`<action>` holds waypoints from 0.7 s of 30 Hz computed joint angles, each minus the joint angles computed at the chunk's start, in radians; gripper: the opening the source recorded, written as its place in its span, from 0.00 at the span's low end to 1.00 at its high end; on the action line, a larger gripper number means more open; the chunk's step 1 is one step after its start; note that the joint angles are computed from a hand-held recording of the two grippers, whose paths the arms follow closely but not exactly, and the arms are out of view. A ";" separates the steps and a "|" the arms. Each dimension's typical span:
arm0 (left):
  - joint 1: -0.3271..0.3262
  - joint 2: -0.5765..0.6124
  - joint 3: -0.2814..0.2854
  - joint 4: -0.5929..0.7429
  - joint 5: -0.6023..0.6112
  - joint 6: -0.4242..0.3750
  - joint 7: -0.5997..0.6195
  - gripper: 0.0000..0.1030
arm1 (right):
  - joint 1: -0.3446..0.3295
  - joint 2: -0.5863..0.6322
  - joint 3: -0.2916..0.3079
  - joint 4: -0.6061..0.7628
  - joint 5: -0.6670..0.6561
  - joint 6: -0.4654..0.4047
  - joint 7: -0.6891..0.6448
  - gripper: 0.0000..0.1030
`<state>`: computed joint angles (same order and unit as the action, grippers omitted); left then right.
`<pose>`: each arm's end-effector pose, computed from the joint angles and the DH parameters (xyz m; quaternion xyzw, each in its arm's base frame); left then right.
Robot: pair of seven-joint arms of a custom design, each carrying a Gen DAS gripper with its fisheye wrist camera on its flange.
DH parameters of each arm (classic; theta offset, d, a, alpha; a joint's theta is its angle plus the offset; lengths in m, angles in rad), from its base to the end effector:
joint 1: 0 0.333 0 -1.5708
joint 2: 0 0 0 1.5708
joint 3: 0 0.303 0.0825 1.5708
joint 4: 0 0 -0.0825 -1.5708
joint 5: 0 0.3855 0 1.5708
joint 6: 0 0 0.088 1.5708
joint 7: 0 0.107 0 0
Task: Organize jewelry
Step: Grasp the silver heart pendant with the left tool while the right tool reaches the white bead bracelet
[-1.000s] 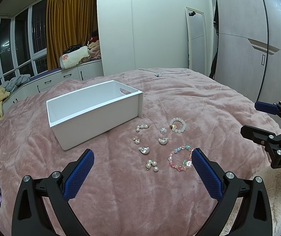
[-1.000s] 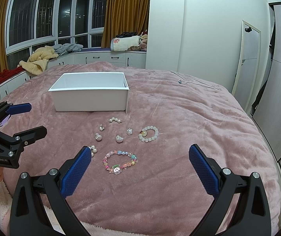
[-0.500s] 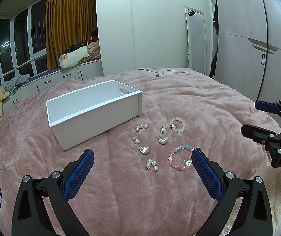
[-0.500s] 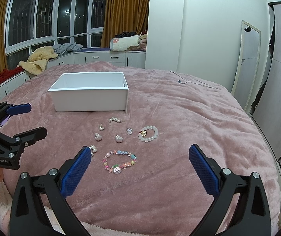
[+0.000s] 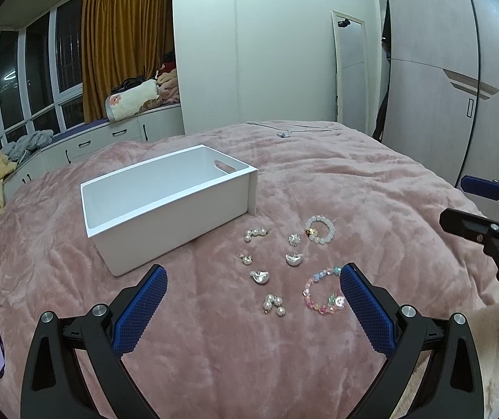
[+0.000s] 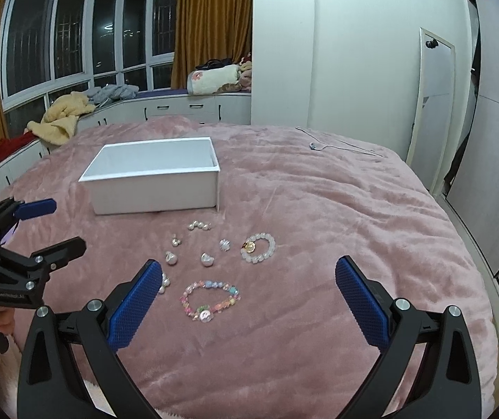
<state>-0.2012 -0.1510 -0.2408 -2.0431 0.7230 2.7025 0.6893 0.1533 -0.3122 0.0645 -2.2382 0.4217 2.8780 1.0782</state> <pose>0.4974 -0.2685 0.5800 -0.5934 0.6621 -0.3250 0.3223 0.5043 0.0914 0.5950 -0.7279 0.5008 -0.2789 0.3763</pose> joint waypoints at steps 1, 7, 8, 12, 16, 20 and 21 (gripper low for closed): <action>0.000 0.009 0.002 0.012 -0.007 -0.006 0.008 0.97 | -0.011 0.014 0.007 0.015 -0.017 -0.006 0.011 0.96; -0.004 0.079 0.017 0.097 -0.074 -0.039 0.094 0.97 | -0.032 0.126 0.016 0.144 -0.122 -0.072 0.059 0.95; -0.005 0.092 0.020 0.110 -0.090 -0.041 0.113 0.97 | -0.031 0.149 0.015 0.171 -0.140 -0.086 0.069 0.95; -0.006 0.152 0.027 0.171 -0.142 -0.064 0.179 0.97 | -0.016 0.223 0.000 0.251 -0.181 -0.121 0.102 0.95; -0.004 0.202 0.032 0.216 -0.184 -0.083 0.225 0.97 | 0.003 0.289 -0.019 0.326 -0.190 -0.152 0.120 0.95; -0.003 0.253 0.035 0.259 -0.204 -0.097 0.254 0.97 | 0.018 0.355 -0.036 0.391 -0.210 -0.178 0.147 0.95; -0.003 0.263 0.036 0.266 -0.211 -0.099 0.261 0.97 | 0.023 0.369 -0.040 0.405 -0.219 -0.185 0.156 0.95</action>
